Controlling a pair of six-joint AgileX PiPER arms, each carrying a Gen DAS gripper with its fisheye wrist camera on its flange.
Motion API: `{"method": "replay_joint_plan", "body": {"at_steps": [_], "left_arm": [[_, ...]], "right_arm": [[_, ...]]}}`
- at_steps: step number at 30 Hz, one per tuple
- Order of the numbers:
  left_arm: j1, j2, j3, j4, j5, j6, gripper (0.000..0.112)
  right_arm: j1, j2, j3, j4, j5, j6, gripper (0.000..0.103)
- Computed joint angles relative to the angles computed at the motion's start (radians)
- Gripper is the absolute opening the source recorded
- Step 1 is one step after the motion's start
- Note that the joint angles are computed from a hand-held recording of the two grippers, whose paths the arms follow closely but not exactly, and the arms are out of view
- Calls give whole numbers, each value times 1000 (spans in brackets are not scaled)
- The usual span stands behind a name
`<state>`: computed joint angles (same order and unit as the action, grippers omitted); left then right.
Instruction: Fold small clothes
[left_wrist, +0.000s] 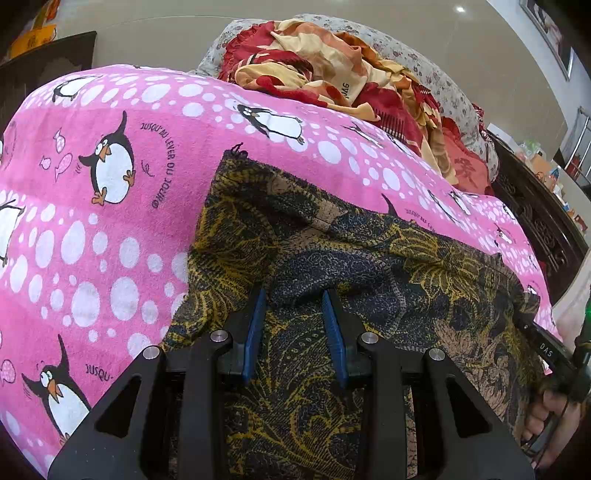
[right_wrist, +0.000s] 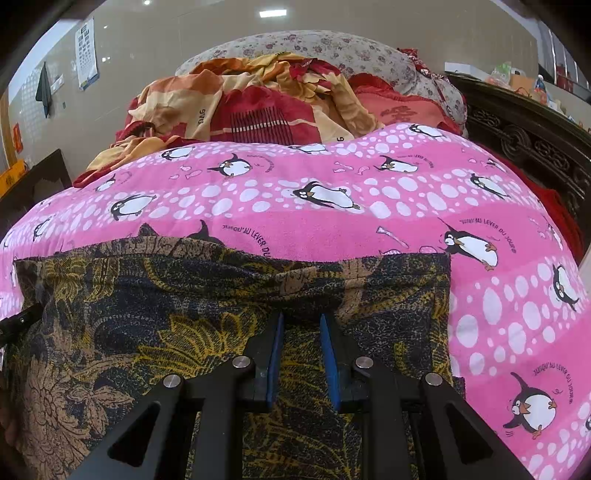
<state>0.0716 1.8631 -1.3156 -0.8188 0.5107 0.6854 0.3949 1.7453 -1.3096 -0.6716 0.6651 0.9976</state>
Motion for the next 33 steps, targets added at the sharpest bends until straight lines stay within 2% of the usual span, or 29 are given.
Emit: {"method": "replay_joint_plan", "body": {"at_steps": [15,17,18,19,21,22,24,25,26,27,28,29,31,33], "left_arm": [[-7,-3,2,29,-11,-22,31],[-25,0,-8,104,-24,-84,32],[-33,-1,-15,142,-21,-111,37],[-43,0,-45,219,13,-171,40],[-29,-26,-81,286,123,-195,41],[-6,-62,-73,259,168,-171,41],[82,-157,-13,117,263,-17,43],[125,-210,30,81,296,44,49],[171,-272,86,66,319,97,66],[216,-329,145,52,336,143,74],[274,-380,206,27,369,203,74],[350,-423,268,-4,439,280,74],[463,-474,359,-17,559,371,74],[564,-522,458,-14,640,445,74]], "right_arm": [[-2,1,-3,8,-1,-6,19],[-14,-3,-20,73,4,-62,19],[-35,-11,-36,157,7,-143,19],[-54,-28,-52,232,29,-200,19],[-62,-112,-56,262,115,-194,21],[-64,-165,-31,270,122,-195,22],[-86,-315,57,367,109,-279,24],[-98,-401,115,432,111,-340,26],[-94,-488,174,475,128,-384,27],[-84,-553,221,498,148,-406,27],[-66,-642,289,527,165,-420,28],[-55,-717,349,563,178,-434,28],[19,-868,481,591,203,-371,28],[120,-990,603,572,201,-223,28]]}}
